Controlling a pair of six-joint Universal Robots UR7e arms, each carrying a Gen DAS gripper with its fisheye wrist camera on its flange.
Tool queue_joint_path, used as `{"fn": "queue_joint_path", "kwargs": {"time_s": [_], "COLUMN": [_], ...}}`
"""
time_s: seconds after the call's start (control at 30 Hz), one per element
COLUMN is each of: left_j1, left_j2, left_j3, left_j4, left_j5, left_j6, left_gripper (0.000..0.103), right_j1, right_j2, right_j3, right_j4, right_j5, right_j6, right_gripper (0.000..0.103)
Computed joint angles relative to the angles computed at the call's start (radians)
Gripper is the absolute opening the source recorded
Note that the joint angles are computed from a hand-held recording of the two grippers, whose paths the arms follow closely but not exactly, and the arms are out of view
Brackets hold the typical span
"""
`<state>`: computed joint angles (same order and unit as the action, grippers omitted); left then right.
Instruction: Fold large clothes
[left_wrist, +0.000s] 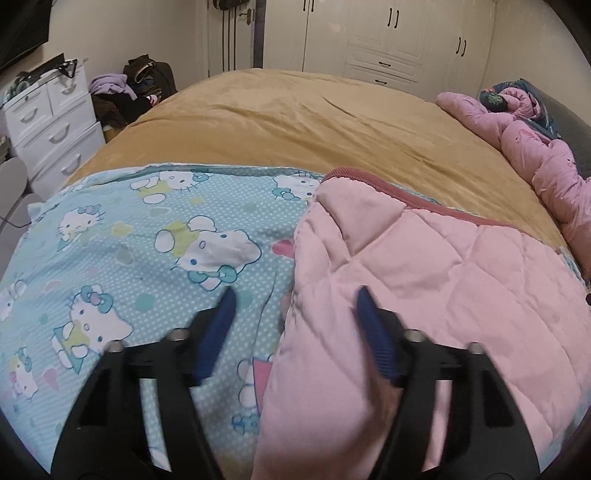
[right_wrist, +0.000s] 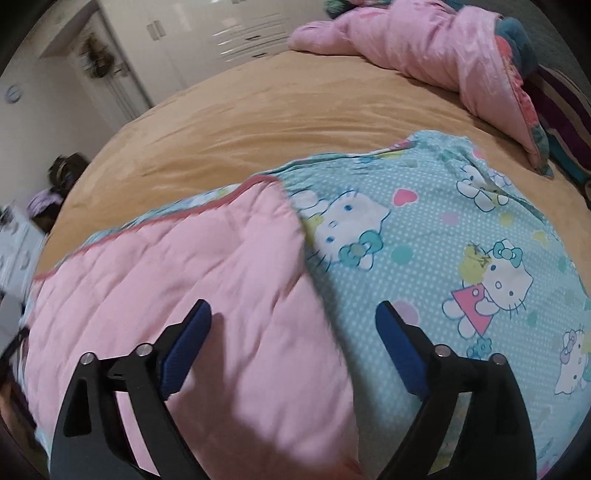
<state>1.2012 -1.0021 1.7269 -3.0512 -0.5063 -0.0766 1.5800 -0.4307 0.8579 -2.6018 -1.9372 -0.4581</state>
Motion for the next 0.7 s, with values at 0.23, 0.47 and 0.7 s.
{"fn": "queue_joint_path", "kwargs": {"time_s": [0.23, 0.47, 0.7], "left_j1": [-0.033, 0.008, 0.085], "left_j2": [-0.08, -0.166, -0.165], "left_j3": [0.106, 0.167, 0.148], "left_j4": [-0.014, 0.126, 0.144], "left_j5": [-0.037, -0.204, -0.394], "left_j6": [-0.013, -0.106, -0.144], "left_gripper": [0.094, 0.094, 0.094], "right_j1": [-0.008, -0.017, -0.052], "right_j2": [-0.133, -0.17, -0.097], "right_j3": [0.217, 0.26, 0.099], "right_j4": [-0.068, -0.031, 0.178], "right_j5": [0.071, 0.087, 0.14], "right_j6": [-0.087, -0.135, -0.028], "right_gripper": [0.097, 0.099, 0.099]}}
